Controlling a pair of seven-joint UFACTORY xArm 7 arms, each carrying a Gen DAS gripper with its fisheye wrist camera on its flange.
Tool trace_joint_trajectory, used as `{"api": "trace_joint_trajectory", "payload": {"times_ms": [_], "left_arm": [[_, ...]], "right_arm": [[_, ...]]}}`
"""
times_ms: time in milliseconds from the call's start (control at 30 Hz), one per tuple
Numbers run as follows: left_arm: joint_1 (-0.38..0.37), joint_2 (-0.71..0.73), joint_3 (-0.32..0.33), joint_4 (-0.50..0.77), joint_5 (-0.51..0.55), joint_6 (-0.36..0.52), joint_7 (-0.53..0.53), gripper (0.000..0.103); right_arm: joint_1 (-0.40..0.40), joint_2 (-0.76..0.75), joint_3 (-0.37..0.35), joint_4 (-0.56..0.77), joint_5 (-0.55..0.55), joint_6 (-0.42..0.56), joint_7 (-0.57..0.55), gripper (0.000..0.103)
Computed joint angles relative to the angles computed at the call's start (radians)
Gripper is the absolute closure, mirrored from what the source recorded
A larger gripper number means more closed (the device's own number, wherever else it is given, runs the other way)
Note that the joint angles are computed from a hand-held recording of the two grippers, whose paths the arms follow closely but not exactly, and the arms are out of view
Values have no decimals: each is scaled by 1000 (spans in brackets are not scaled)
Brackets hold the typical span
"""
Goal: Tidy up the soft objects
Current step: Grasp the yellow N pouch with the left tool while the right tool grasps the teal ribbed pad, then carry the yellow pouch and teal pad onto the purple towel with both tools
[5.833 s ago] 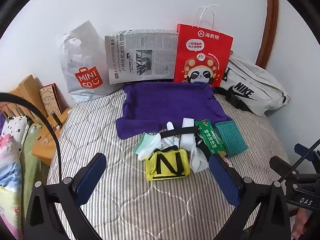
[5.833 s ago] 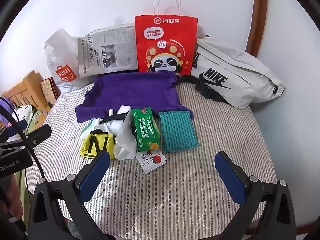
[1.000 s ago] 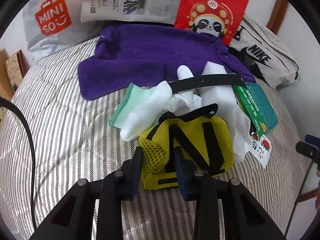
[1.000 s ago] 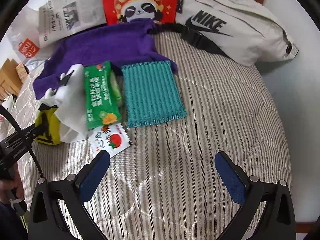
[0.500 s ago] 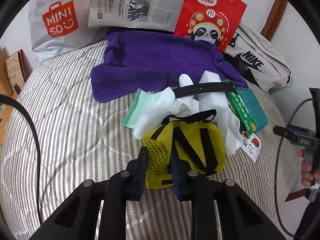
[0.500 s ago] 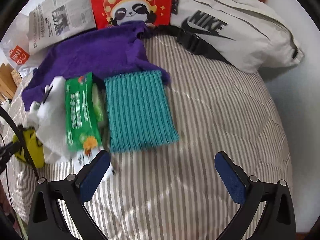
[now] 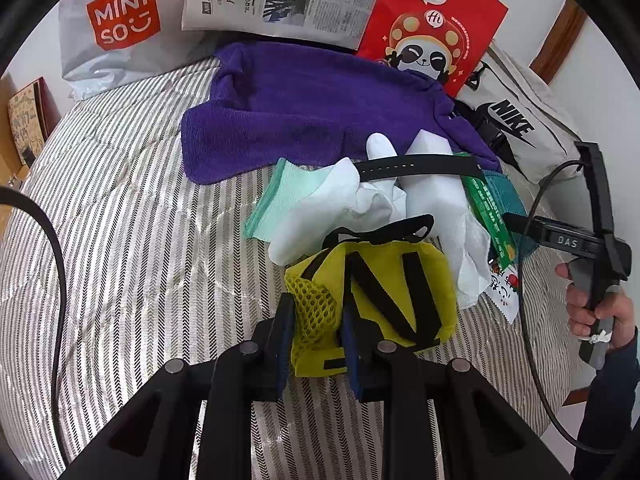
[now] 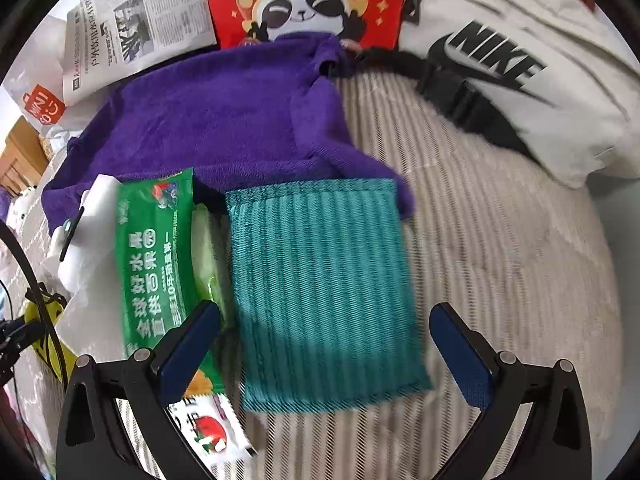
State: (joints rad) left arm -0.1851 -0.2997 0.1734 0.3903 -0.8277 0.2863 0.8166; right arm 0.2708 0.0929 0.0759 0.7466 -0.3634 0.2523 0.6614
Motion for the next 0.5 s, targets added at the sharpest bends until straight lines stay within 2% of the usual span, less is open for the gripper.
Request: {"api": "trace_joint_trajectory", "payload": {"times_ms": [167, 233, 333, 400, 500], "left_arm": [[3, 10, -5, 10, -1, 8, -1, 81], [4, 19, -9, 14, 0, 9, -3, 81], [3, 25, -10, 18, -14, 11, 7, 81], [3, 23, -6, 19, -30, 18, 23, 81], [13, 16, -14, 16, -29, 20, 24, 81]], "right_arm": [[11, 38, -30, -9, -44, -106, 44, 1], [-20, 38, 3, -27, 44, -147, -33, 11], [-12, 13, -5, -42, 83, -133, -69, 15], [15, -18, -42, -56, -10, -108, 1, 15], [-1, -61, -31, -74, -64, -74, 36, 15]]}}
